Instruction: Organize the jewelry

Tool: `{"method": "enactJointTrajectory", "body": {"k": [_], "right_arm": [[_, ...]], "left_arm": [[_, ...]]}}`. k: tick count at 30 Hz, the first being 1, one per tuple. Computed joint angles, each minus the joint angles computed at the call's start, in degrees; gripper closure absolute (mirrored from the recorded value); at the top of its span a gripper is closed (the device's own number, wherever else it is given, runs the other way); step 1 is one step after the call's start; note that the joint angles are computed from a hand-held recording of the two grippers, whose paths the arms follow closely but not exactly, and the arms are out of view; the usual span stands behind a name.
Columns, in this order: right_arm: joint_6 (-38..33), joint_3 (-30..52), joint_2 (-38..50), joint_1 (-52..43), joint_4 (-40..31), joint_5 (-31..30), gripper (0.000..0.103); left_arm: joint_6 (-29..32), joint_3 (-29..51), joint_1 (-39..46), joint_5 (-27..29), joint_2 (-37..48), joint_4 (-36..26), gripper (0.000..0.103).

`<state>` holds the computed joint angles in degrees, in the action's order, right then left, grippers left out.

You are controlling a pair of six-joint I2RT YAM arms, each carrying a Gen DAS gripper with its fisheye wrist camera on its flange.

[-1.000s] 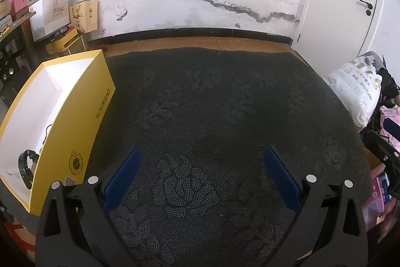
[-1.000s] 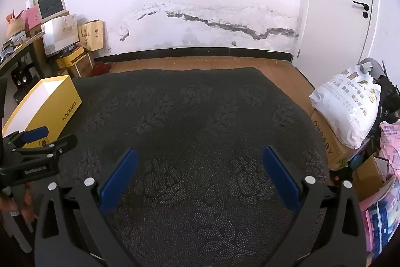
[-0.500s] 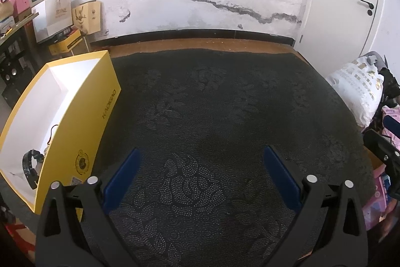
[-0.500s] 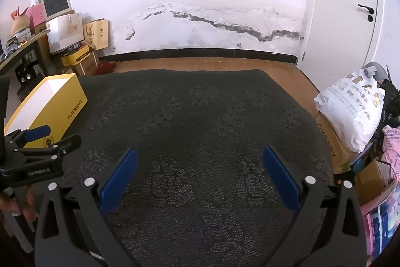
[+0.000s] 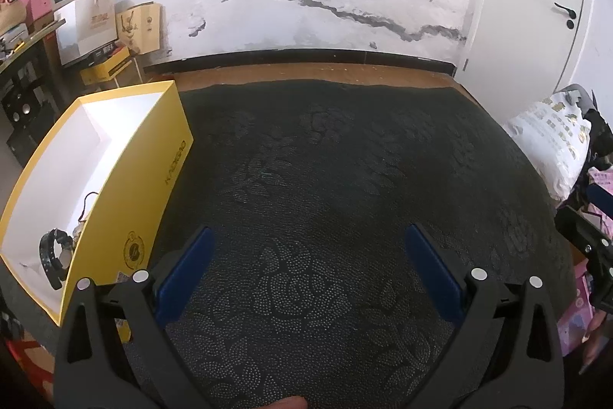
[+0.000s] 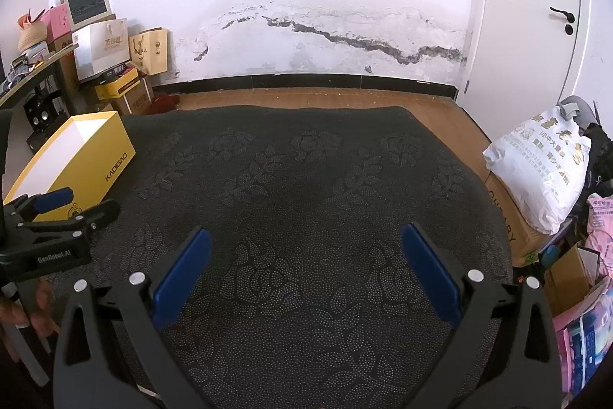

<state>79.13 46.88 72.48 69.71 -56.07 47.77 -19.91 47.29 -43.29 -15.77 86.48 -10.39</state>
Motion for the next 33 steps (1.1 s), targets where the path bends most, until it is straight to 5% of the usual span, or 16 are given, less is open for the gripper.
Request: {"method": "enactJointTrajectory", "body": {"k": [33], "right_arm": [[-0.5,-0.3,0.1,-0.1,0.5,-0.2,0.007]], "left_arm": [[0.9,-0.5,0.6,0.1,-0.5,0.0,0.006]]}}
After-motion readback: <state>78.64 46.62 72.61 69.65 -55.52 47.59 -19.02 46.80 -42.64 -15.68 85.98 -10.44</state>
